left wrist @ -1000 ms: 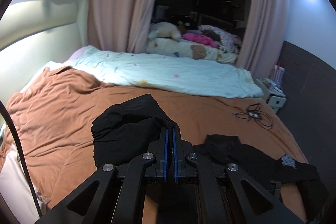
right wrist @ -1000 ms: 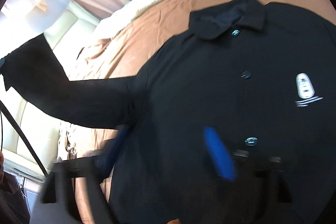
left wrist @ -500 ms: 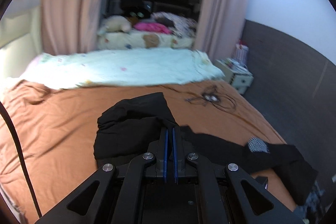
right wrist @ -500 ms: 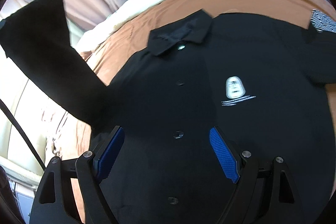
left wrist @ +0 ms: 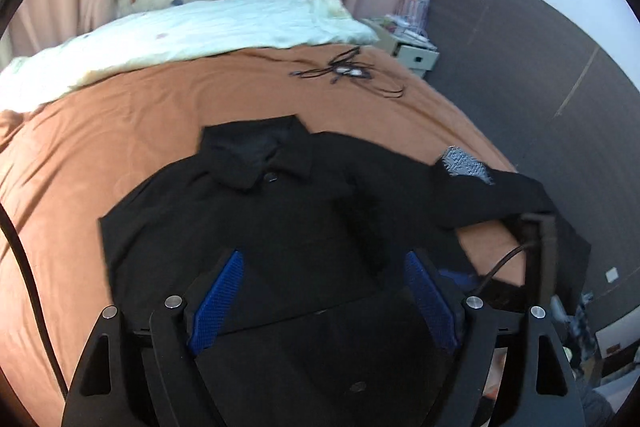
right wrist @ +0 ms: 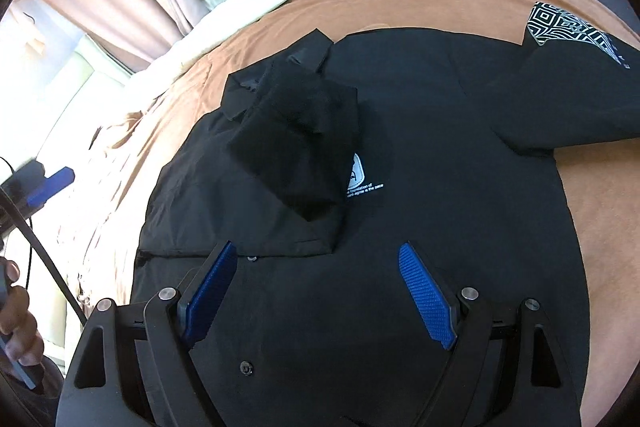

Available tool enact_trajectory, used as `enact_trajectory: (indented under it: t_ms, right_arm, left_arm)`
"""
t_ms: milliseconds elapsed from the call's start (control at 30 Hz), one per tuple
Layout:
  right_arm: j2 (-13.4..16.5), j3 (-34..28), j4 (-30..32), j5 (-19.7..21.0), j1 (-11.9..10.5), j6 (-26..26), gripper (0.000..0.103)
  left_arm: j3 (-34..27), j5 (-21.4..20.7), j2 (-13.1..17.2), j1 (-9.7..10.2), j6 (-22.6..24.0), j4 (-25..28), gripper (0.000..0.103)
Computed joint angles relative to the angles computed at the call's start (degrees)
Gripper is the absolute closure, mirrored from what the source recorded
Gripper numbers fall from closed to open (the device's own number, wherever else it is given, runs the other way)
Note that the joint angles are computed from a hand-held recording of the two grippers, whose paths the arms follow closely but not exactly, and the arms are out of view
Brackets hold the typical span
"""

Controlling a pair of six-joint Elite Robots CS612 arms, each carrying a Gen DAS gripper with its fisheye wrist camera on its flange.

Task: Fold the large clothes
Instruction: 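Open the left tool to release the folded sleeve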

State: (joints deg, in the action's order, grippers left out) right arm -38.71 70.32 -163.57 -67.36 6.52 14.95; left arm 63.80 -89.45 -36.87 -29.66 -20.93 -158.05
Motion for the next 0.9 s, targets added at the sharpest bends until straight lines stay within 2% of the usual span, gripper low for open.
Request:
enact_trajectory:
  t_ms: [100, 233, 400, 467, 533, 567, 633, 767, 833, 900]
  right_arm:
    - [-1.8, 2.0, 0.1, -1.9, -0.1, -1.5, 0.021]
    - [-1.1, -0.1, 2.7, -6.9, 0.6, -1.7, 0.021]
    - [1.3, -4.1, 6.6, -9.0, 0.3, 1.2, 0.021]
    - [2.2, -5.5, 7.9, -9.0, 0.2, 1.9, 0.029]
    - [3.3, -7.3, 8.8, -9.7, 0.1, 1.7, 0.044]
    - [3.6, -7.8, 8.9, -10.1, 0.1, 1.3, 0.047]
    - [4.3, -9.1, 9.6, -10.7, 0.1, 0.6, 0.062]
    - [5.8, -11.7, 10.7, -7.0, -1.0, 1.4, 0.067]
    - [6.0, -12.3, 11.0, -5.2, -1.5, 1.7, 0.067]
    - [5.5, -11.8, 10.1, -4.1, -2.1, 2.2, 0.067]
  left_arm:
    - [2.5, 3.5, -1.4, 0.57, -1.1, 0.5, 0.019]
    - [6.0, 6.4, -2.9, 1.60, -3.1, 0.3, 0.019]
    - [8.9, 10.0, -3.7, 2.85, -5.4, 2.1, 0.019]
    - [9.6, 10.9, -3.6, 3.23, -6.1, 3.0, 0.019]
    - [9.5, 10.7, -2.9, 3.81, -7.0, 4.4, 0.020]
    - [9.4, 10.5, -2.5, 4.04, -7.4, 4.9, 0.020]
    - [9.0, 9.4, -1.5, 4.51, -8.0, 6.1, 0.029]
    - [7.8, 7.7, 0.5, 5.05, -8.6, 8.7, 0.041]
    - [7.5, 7.1, 1.3, 5.31, -9.4, 10.2, 0.060]
    - [7.6, 5.1, 1.8, 5.79, -10.4, 9.5, 0.060]
